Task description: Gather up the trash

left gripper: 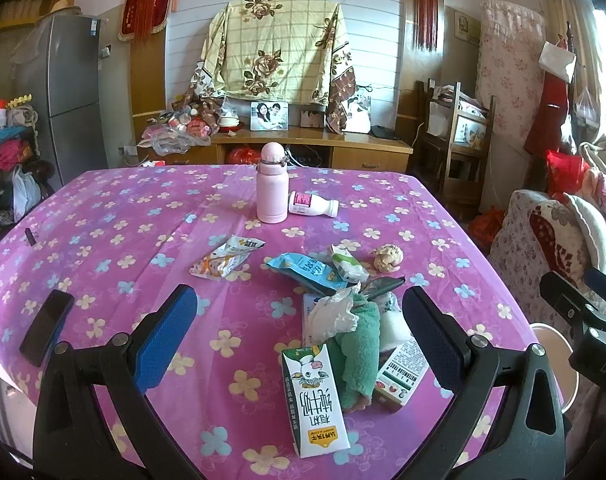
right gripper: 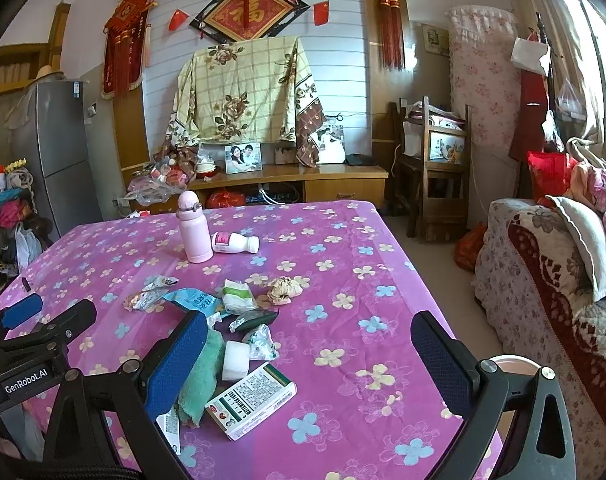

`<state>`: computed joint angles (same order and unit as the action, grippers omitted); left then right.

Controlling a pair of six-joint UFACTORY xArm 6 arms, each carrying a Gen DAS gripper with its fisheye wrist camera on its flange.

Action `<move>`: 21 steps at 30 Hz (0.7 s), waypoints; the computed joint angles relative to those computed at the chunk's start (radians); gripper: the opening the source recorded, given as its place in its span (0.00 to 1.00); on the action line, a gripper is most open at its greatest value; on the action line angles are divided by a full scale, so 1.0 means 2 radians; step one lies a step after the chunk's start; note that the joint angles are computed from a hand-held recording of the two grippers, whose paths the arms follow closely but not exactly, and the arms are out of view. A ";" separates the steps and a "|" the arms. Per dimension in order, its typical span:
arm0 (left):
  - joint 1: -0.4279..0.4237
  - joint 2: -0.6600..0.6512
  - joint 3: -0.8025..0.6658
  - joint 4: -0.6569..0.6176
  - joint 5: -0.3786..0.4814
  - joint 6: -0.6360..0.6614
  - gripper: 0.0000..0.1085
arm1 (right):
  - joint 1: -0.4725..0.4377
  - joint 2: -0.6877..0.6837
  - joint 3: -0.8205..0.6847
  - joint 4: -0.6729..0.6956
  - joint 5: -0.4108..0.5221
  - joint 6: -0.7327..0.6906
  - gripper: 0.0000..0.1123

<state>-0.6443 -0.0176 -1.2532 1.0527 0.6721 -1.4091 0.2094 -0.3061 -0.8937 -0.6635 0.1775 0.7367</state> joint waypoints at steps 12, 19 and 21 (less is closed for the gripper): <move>0.000 0.000 -0.001 -0.001 0.000 0.000 0.94 | -0.002 0.000 0.000 0.003 -0.002 -0.003 0.90; -0.001 0.004 -0.004 -0.006 0.001 0.005 0.94 | -0.005 0.000 0.001 0.014 -0.003 -0.015 0.90; -0.001 0.005 -0.005 -0.006 0.001 0.004 0.94 | -0.004 0.000 0.000 0.012 -0.003 -0.013 0.90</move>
<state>-0.6464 -0.0082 -1.2622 1.0410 0.6742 -1.4007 0.2005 -0.3067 -0.8929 -0.6400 0.1720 0.7115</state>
